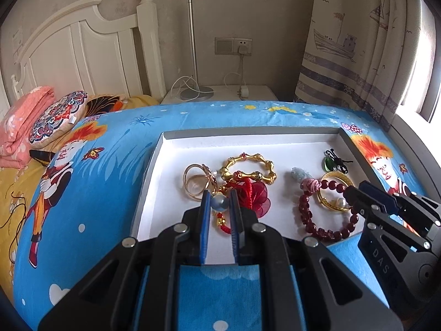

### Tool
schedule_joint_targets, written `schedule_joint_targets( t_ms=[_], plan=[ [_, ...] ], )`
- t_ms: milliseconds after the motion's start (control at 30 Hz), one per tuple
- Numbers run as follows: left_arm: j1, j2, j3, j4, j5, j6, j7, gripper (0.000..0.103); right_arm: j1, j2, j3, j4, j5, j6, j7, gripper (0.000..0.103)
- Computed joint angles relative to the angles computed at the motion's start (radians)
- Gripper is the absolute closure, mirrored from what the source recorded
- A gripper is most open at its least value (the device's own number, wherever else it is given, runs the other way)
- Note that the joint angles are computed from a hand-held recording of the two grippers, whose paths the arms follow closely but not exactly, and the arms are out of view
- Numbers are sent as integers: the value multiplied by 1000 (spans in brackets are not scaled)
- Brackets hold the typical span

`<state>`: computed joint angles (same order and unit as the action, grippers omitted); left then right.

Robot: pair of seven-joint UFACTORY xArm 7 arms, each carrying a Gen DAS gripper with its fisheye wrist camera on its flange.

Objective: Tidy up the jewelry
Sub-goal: 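Lower the pearl into the tray and open the right tool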

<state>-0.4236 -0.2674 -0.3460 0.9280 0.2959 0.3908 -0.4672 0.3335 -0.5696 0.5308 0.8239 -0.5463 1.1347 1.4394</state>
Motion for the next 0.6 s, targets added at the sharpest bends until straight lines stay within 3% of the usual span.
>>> schedule_joint_targets(
  t_ms=[67,267,333,400,500,600],
  plan=[
    [2,9,-1,6,3,-1,-3,90,-1,0,-3,-2,-3,-3,-1,83],
    [-7,38,7,25,-1,-2,6,90,-11,-14,-1,-11,-18,-12,13,47],
    [-13,48,13,31,-9,-4,15,89,-16,-11,7,-8,-27,-4,14,44],
    [-16,52,17,31,-15,-11,12,74,-15,-16,1,-13,-22,-11,21,43],
    [-17,51,17,26,-15,-18,8,65,-19,-25,9,-15,-26,-7,33,37],
    [-15,37,14,12,-10,-39,-5,47,-20,-32,19,-12,-32,4,36,34]
  ],
)
